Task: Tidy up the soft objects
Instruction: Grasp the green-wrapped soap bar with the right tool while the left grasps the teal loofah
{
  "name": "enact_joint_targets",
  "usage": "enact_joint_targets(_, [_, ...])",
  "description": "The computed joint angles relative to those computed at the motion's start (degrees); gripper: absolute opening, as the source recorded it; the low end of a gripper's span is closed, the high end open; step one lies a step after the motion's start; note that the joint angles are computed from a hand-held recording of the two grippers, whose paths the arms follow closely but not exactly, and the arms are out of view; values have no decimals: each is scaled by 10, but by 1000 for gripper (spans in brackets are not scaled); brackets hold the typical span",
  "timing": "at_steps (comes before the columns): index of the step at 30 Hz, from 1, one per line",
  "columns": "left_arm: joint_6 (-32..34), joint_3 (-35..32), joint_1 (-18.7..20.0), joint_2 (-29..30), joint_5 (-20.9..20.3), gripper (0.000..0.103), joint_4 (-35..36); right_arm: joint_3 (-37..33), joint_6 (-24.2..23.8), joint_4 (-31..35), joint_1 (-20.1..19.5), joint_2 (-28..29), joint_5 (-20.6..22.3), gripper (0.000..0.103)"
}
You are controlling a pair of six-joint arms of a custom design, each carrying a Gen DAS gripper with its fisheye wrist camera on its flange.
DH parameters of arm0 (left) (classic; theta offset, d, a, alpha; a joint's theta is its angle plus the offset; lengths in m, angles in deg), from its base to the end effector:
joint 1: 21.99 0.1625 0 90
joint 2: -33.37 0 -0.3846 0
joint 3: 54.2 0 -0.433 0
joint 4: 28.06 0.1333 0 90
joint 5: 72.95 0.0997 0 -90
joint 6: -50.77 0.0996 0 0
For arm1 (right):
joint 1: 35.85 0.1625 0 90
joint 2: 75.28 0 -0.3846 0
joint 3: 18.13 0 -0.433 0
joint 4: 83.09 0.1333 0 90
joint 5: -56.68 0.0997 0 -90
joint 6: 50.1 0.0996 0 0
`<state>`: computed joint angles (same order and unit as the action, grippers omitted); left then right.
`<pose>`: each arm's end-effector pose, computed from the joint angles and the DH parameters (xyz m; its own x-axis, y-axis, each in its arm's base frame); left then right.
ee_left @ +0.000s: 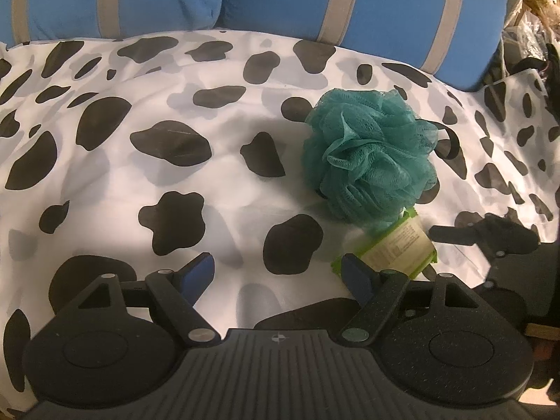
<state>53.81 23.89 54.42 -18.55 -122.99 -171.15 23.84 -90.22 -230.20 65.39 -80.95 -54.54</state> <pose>0.0157 -0.7747 0.2513 -0.8011 -0.0564 -0.5959 0.2524 0.8709 -0.4217 0.2626 -0.8225 -0.1072 -0.6009 -0.6333 0.4877 -0.7447 0.6653 -0.0537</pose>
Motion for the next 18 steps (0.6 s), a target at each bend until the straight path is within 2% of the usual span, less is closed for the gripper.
enact_joint_targets(3, [2,1,0,0,-5,79,-6,-5,-18,-11,2,10,-10,103])
enact_joint_targets(5, [3,2,0,-1,-7,79,-9,-3,-11,-17,0,10,-6,101])
enact_joint_targets(7, [7,4,-1,-1,-9,79,-12,8,-3,-25,-1,3,1,87])
enact_joint_targets(8, [9,6,-1,-2,-11,79,-16,16,-4,-31,-1,-1,3,85])
enact_joint_targets(18, [61,22,-3,-2,-38,79,-77,62,-3,-33,4,-33,-3,83])
